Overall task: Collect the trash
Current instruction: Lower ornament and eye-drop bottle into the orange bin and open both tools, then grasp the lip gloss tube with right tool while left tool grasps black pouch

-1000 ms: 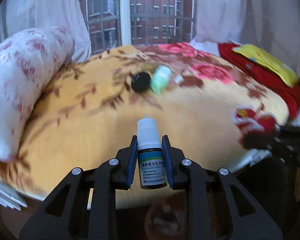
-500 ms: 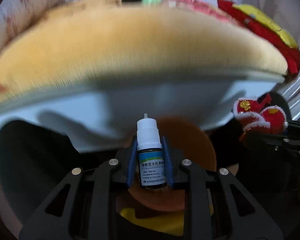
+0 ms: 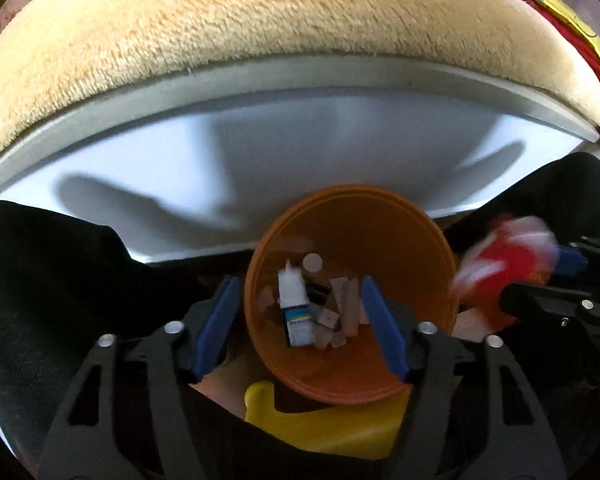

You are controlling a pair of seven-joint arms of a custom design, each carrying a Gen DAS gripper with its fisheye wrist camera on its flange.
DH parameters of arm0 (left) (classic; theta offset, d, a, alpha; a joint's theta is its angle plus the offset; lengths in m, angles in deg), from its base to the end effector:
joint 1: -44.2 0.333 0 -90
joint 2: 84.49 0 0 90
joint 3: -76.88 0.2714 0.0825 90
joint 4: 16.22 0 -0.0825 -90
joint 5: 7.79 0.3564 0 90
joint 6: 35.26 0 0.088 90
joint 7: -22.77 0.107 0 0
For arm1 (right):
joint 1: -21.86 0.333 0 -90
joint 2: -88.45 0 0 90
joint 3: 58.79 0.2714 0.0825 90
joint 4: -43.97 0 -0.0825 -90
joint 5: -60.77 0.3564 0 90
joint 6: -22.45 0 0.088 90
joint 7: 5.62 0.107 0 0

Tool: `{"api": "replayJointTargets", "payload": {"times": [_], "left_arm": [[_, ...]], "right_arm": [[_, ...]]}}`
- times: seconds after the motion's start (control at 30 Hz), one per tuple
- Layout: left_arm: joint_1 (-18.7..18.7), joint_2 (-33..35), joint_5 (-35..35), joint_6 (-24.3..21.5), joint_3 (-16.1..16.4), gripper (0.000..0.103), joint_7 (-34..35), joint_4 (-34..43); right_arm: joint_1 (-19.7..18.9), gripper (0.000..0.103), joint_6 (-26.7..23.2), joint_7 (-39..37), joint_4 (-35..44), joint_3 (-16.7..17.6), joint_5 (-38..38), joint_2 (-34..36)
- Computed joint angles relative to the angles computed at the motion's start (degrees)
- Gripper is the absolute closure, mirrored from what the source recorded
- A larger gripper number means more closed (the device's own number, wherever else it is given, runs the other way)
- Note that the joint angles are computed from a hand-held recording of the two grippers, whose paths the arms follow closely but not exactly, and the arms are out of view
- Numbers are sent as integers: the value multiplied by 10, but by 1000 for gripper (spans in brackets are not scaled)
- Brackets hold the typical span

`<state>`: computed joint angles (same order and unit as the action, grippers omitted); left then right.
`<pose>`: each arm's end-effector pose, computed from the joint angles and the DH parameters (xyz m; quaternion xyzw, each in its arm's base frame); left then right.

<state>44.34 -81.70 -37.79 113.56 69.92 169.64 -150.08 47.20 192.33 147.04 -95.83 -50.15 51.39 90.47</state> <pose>0.5045 -0.0504 0.3098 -0.4194 0.8878 -0.1848 0.0413 0.4121 0.2911 0.3188 -0.5567 0.7941 -0.0169 0.2434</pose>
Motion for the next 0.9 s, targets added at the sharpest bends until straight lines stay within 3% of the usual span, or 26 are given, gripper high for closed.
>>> {"api": "replayJointTargets", "payload": {"times": [0.4, 0.53, 0.63, 0.77, 0.87, 0.9], "left_arm": [[0, -19, -5, 6, 2, 39, 5, -4], [1, -56, -61, -15, 12, 39, 63, -2], [-2, -76, -106, -36, 22, 33, 100, 18], [0, -71, -145, -75, 32, 32, 104, 67], [2, -55, -164, -80, 30, 32, 94, 99], [2, -49, -166, -73, 27, 32, 89, 108]], "right_arm": [[-16, 48, 7, 116, -47, 4, -126, -71], [-37, 47, 6, 122, -53, 14, -162, -128], [-77, 43, -31, 111, -30, 19, -208, -168], [-118, 43, -71, 70, 30, 0, -236, -148], [-123, 43, -86, -8, 104, -39, -185, -82], [-122, 43, -77, -48, 128, -55, -135, -56]]}}
